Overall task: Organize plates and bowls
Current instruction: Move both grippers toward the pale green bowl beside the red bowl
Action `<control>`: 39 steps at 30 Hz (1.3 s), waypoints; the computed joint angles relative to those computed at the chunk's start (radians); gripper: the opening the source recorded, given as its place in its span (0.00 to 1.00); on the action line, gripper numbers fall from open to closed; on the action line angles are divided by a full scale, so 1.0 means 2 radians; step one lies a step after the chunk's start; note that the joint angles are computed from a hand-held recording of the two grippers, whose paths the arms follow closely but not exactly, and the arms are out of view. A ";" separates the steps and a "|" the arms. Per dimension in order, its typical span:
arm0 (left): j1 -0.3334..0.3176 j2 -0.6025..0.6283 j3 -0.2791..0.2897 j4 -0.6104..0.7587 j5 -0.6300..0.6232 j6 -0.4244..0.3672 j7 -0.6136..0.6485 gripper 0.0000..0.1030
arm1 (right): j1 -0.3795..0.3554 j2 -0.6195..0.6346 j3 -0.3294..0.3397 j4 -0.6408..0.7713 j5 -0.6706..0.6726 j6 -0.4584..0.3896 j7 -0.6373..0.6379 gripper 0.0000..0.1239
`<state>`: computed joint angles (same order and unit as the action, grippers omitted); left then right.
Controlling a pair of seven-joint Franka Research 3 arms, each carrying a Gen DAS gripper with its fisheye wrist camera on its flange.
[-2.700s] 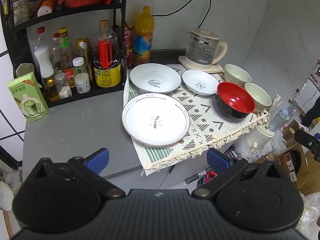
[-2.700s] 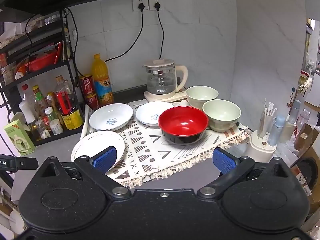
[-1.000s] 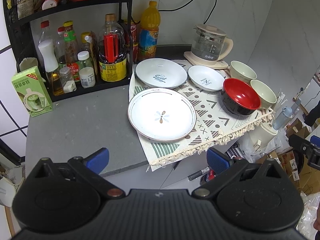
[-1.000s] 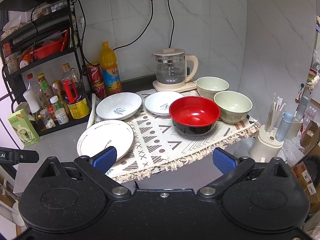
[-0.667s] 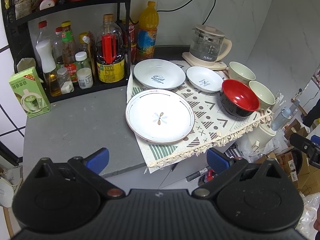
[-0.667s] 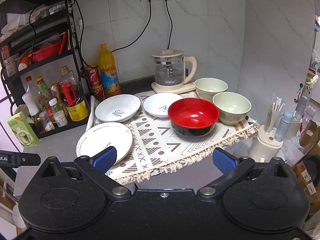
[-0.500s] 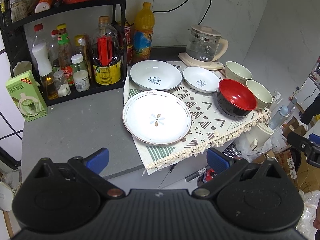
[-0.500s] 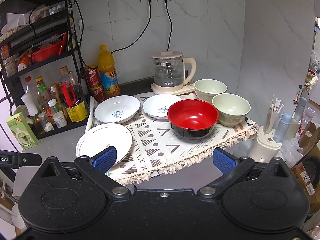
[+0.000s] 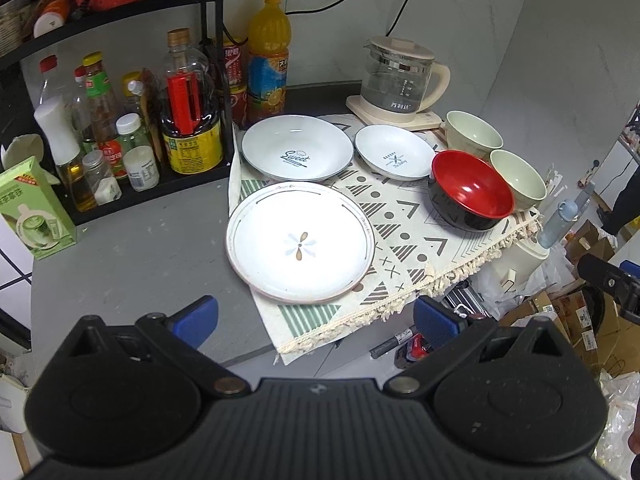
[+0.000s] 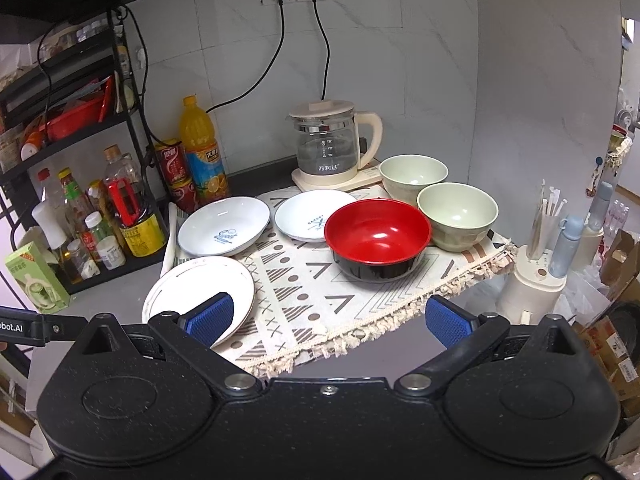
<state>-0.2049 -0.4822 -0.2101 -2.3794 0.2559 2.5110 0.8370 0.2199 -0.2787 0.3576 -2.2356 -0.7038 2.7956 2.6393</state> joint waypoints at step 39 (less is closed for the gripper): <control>-0.054 0.405 0.003 0.456 0.068 -0.115 -0.071 1.00 | 0.030 0.220 -0.152 0.234 0.352 -0.026 -0.464 0.83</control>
